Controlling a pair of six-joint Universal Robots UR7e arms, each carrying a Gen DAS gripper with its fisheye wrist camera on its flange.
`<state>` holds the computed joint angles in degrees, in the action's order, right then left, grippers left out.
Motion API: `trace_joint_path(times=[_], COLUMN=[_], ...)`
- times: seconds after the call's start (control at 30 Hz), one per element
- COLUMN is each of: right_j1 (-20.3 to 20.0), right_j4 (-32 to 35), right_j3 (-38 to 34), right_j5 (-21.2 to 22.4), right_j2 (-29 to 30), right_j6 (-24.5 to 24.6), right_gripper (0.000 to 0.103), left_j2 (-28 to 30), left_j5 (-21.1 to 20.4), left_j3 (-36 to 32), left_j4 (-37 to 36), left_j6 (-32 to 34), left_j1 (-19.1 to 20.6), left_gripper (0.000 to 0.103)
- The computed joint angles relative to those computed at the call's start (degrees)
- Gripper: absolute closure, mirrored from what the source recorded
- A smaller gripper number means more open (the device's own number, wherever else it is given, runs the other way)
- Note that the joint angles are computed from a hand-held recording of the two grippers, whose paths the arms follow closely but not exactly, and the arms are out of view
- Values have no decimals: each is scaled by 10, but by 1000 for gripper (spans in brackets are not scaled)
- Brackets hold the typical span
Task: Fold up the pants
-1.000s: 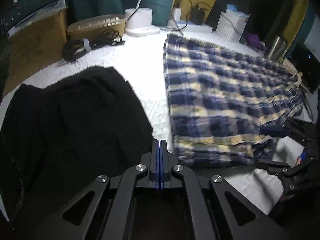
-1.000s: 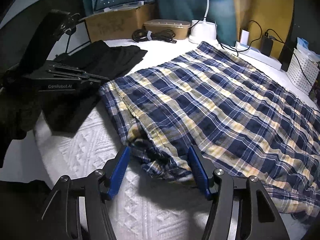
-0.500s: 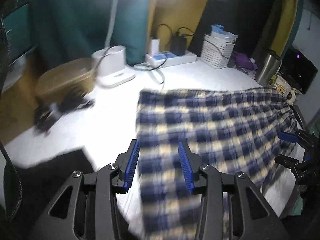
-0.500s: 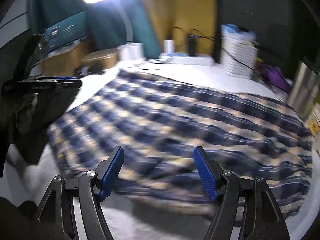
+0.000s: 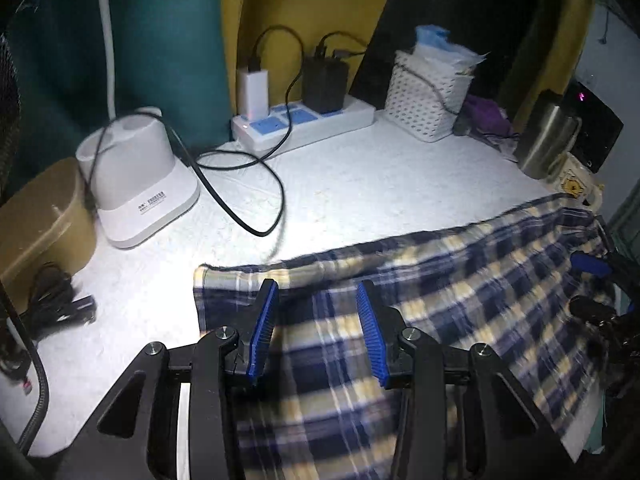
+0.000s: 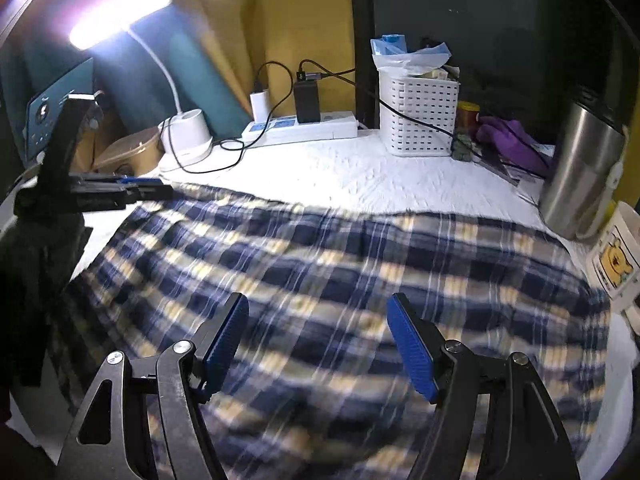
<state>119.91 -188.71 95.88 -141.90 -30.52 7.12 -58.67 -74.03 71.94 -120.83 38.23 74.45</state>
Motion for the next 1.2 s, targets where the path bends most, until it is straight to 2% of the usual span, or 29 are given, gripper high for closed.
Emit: trace_joint_path(times=[0.1,0.3,0.4,0.47,0.67,0.83,1.03,1.2], right_j1=[-11,-37,-49,-58,-51,-43,-28,-18], right_j4=[6,77,98,142,141,148,158,178], right_j3=[-15,-44,-46,-49,-43,-31,-28,-24], right_j5=[5,12,19,19,10,-9,-36,-50], right_j2=[1,-1,-5,-8,-8,-13,-10,-10], right_j6=[-4,38,68,109,113,151,171,201], right_gripper=[30,30,30,30,30,29,26,25], left_j2=[18,50,52,52,40,21,-26,-36], left_j5=[2,22,28,39,73,50,17,33], left_j3=[-20,-60,-61,-54,-46,-72,-36,-5], left_j4=[5,30,21,-2,-22,5,62,45], left_j6=[0,-16,-6,10,28,-5,-6,-9], left_j1=[4,13,12,12,7,20,27,29], left_gripper=[63,63,63,63,63,63,63,63])
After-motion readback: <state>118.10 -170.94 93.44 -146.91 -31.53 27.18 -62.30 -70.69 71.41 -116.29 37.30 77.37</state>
